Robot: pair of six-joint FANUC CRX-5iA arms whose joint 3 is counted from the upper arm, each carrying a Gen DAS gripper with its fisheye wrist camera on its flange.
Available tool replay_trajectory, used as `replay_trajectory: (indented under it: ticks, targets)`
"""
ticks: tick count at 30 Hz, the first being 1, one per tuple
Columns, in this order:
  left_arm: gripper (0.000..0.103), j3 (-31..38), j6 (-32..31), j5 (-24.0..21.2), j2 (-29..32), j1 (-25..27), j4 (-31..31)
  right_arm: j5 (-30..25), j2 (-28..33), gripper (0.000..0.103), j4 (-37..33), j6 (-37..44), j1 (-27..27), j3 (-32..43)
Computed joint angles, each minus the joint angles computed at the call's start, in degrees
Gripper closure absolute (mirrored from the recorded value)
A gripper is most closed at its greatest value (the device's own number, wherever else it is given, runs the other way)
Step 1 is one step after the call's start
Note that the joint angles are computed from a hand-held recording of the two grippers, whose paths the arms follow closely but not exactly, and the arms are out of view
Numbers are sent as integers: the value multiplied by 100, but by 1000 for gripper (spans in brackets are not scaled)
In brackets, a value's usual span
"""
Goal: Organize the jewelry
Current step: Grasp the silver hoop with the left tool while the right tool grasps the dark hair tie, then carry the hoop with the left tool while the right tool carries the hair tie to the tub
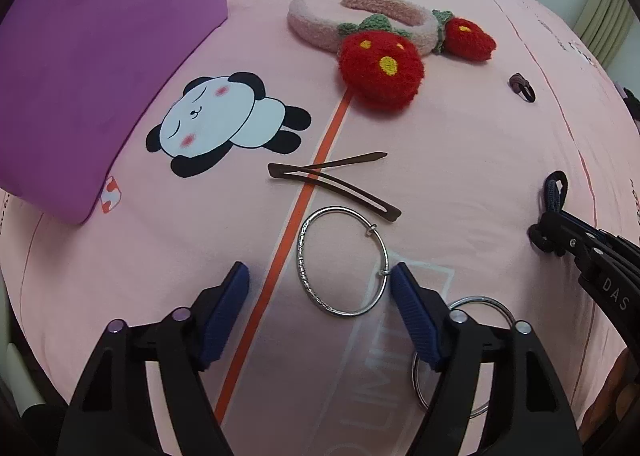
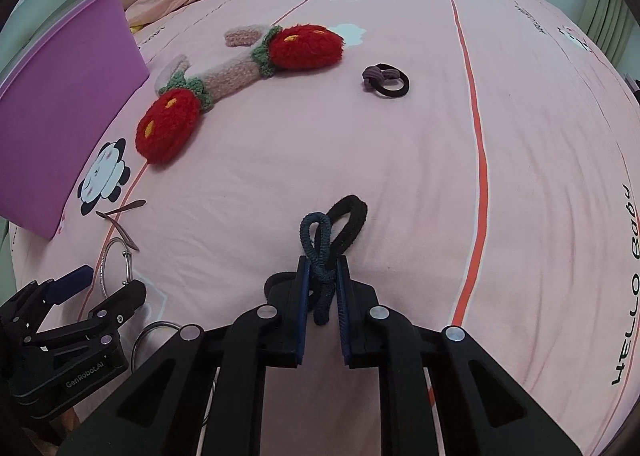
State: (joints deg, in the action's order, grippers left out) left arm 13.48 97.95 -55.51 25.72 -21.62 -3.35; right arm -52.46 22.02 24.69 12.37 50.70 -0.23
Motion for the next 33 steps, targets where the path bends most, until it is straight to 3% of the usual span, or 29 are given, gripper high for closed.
replay_trajectory:
  ticks: [1,3,14,25,33]
  targets:
    - [44,-21,-24,24,-20,-2,27,2,3,90,1,5,-3,3]
    - [61,-117,-77,119,-87,28,135,10,3,90,8,-2,-3,0]
    - [61,-345,-153,254,-353,140,323,362,-207,91,160,-265,-2,-267]
    - [61,-808,-453,516,-1052,339,650,642,-748,91,1016,-1011,248,-806]
    - [61,-982,-835,624,-1600,710,967,523,-955,91,1597,-1138,479,-623]
